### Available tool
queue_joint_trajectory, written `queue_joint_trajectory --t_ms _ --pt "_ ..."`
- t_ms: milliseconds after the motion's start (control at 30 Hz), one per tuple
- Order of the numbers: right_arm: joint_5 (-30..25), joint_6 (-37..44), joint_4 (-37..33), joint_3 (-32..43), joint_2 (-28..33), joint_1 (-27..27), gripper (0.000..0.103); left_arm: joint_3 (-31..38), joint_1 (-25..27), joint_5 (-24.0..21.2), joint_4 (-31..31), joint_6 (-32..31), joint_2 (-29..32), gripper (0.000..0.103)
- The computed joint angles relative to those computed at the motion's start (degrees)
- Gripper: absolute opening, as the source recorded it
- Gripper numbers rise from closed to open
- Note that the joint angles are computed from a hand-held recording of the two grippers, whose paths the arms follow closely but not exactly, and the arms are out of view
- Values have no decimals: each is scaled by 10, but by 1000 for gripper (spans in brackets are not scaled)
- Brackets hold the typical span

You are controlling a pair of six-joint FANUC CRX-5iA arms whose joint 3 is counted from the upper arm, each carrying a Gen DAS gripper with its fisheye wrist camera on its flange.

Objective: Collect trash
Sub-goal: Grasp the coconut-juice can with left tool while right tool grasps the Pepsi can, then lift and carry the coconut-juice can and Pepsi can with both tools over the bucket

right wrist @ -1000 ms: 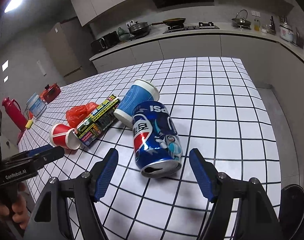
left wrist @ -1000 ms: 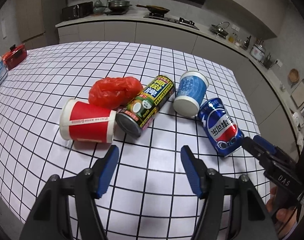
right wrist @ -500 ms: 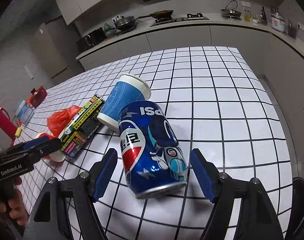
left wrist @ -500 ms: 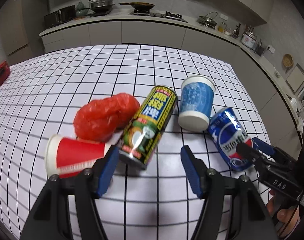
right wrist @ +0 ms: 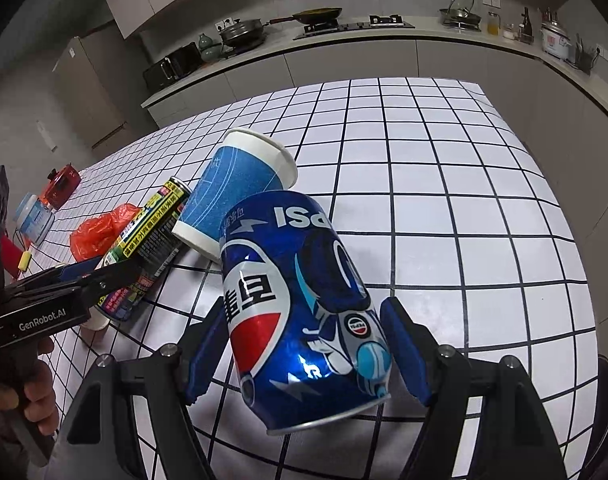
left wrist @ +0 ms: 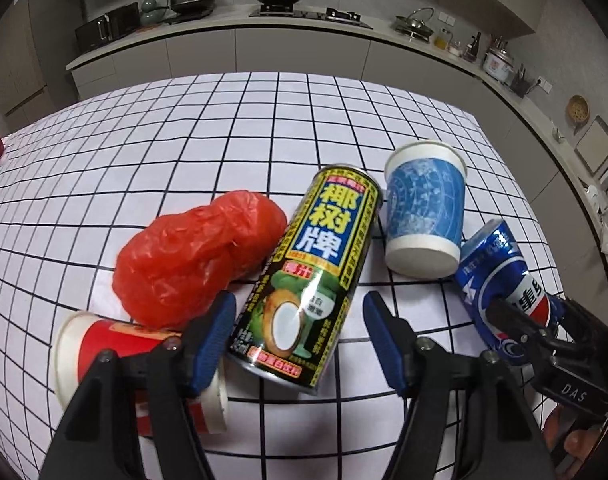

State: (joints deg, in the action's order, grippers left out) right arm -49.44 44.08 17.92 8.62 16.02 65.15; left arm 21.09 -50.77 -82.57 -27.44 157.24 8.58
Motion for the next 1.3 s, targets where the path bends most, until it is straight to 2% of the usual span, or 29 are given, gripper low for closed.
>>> queue_joint_trajectory --t_ms 333,433,500,567,767,1000,1100,1167,1300 --pt "4 25 -21 7 5 -4 77 22 5 -3 3 -26 21 67" --pt "3 29 -25 5 3 -5 70 20 3 6 1 -26 20 67" --pt "5 27 -25 2 1 -5 69 17 3 16 4 -26 17 64" --pt "8 27 -28 0 -2 -5 69 5 4 30 10 -27 10 57" --pt "14 30 -32 -9 -13 -3 69 -8 -5 43 9 -10 -1 55" --pt "10 29 -36 -27 -32 -1 69 -13 -26 32 18 9 -9 54" --pt "8 33 -51 -25 -30 -6 69 0 -23 17 19 9 1 62" --pt "8 33 -54 -23 -28 -10 69 15 -20 4 16 9 14 73" --pt "7 39 -59 -12 -19 -14 71 14 -5 14 20 -1 17 74"
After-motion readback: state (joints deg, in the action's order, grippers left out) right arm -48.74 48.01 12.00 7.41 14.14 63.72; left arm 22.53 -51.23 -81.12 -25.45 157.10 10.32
